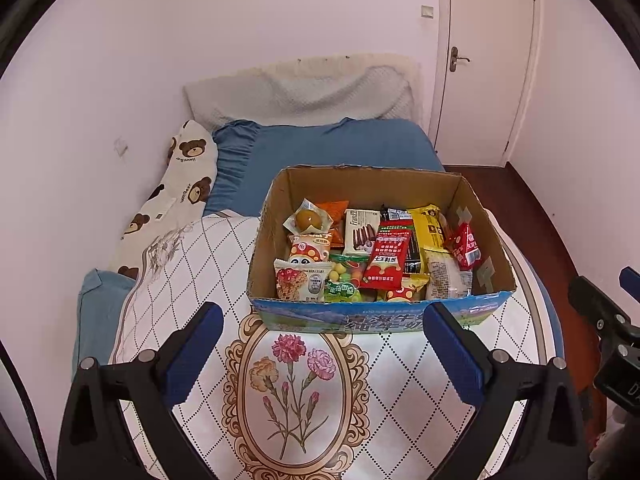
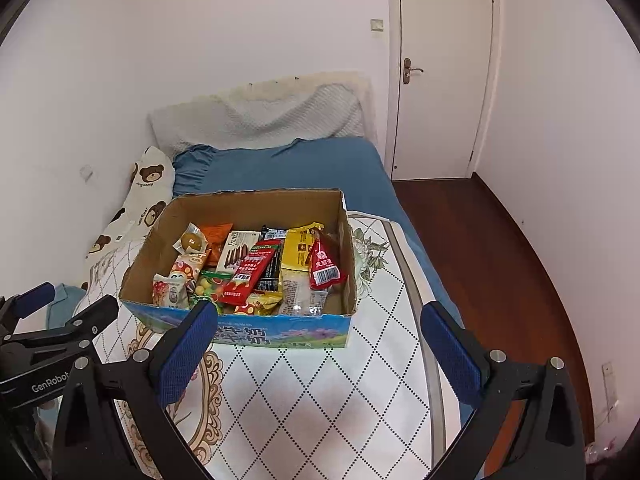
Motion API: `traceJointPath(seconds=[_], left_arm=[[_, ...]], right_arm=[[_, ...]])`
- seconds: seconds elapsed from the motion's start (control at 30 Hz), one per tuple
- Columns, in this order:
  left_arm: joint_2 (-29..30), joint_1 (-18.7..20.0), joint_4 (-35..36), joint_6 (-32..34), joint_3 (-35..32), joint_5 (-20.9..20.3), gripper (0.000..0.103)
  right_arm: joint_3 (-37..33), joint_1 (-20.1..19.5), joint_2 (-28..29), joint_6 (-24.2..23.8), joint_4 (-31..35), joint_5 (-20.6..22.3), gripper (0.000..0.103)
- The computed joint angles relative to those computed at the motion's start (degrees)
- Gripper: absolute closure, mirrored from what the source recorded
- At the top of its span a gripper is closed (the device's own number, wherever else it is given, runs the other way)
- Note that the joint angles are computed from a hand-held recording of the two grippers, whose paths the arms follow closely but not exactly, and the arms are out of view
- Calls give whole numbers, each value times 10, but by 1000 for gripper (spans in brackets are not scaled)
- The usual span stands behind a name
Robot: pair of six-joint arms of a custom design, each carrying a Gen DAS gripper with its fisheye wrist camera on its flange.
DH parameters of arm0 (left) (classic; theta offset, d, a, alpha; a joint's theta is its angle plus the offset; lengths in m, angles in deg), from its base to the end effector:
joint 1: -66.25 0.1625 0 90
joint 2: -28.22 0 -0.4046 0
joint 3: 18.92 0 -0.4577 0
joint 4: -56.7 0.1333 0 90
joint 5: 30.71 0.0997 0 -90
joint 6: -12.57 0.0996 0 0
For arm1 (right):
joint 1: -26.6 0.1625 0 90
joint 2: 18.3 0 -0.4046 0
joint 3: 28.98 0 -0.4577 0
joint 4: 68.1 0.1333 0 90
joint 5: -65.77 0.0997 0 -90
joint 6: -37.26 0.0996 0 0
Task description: Organize snacks
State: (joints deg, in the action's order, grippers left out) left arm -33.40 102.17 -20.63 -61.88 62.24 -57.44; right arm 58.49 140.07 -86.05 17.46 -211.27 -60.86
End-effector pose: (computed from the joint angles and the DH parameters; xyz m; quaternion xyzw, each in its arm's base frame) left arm -0.4236 -0.5813 0.2743 -0.0014 0.8308 -0.3514 0.4316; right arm 0.3511 -0.6230 0.3708 0.2511 -0.8785 0.2827 0.2920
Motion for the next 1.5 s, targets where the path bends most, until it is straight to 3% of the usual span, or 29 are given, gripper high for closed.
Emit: traceJointPath(seconds=[1.5], left_arm=[[4,-10,5,-4,-8,-3,1]], right_arm=[[7,3,-16,-2,8,3,0]])
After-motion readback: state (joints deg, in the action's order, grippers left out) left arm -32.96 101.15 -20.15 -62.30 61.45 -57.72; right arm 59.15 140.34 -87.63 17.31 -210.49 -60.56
